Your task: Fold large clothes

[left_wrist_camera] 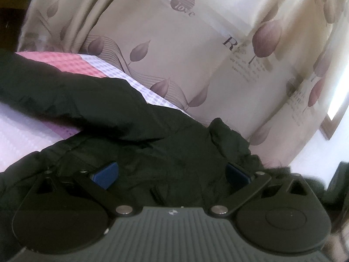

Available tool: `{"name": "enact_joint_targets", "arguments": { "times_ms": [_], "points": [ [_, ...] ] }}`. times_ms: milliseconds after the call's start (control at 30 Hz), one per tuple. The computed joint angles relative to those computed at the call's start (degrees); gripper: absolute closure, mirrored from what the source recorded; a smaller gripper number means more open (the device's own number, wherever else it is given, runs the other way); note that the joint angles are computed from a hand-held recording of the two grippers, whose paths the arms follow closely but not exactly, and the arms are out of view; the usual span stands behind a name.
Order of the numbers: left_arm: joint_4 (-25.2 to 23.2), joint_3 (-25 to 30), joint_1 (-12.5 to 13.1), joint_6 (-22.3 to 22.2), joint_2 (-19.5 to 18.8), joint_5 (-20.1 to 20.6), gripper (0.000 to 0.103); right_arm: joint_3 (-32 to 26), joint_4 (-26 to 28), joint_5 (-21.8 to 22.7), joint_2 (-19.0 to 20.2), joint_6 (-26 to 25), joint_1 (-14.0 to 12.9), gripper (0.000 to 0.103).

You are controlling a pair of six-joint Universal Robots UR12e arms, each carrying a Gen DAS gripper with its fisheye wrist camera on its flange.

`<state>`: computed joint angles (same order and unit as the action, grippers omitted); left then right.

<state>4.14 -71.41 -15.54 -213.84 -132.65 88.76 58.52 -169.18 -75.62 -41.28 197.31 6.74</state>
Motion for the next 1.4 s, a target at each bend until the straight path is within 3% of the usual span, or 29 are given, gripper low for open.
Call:
{"name": "enact_joint_targets", "arguments": {
  "times_ms": [67,200,300,367,633,933,967,1067,1100,1200,1300,1400],
  "points": [
    [0.32,-0.13,0.05,-0.30,0.00,-0.08,0.000,2.63,1.76,-1.52,-1.72,-6.03,0.12,0.081],
    [0.73,-0.24,0.07,-0.80,-0.02,-0.03,0.000,3.40,0.58,-2.26,-1.60,-19.32,1.39,0.015],
    [0.84,-0.37,0.07,-1.04,0.04,0.19,0.000,5.02,-0.95,-5.08,-2.33,-30.23,2.96,0.011],
    [0.82,-0.32,0.02,-1.18,0.01,0.38,0.000,5.67,-0.90,-6.26,-2.76,-34.08,3.56,0.011],
    [0.90,-0.56,0.13,-1.64,0.10,0.31,0.000,3.68,1.53,-1.94,-1.69,-32.49,2.68,0.007],
    [0.82,-0.66,0.18,-1.78,0.16,0.25,0.000,3.97,0.76,0.12,-1.56,-30.57,2.21,0.006],
    [0.82,-0.67,0.20,-1.74,0.17,0.21,0.000,4.11,-0.22,0.91,-1.50,-29.44,2.01,0.006],
    [0.81,-0.70,0.21,-1.79,0.19,0.17,0.000,5.79,-7.61,5.52,-1.56,-19.24,0.43,0.007],
    [0.80,-0.69,0.21,-1.74,0.19,0.19,0.000,5.83,-8.96,6.98,-1.49,-14.59,-0.14,0.014],
    [0.88,-0.69,0.22,-1.82,0.18,0.16,0.000,3.33,-4.31,5.48,-1.30,-7.87,-0.42,0.054],
    [1.01,-0.68,0.22,-1.98,0.11,0.15,0.000,-0.78,-2.28,2.84,0.25,-5.29,0.09,0.065],
    [0.80,-0.51,0.18,-2.00,0.01,0.33,0.000,-6.27,3.94,-0.71,2.62,-8.84,1.27,0.074]
  ]
}}
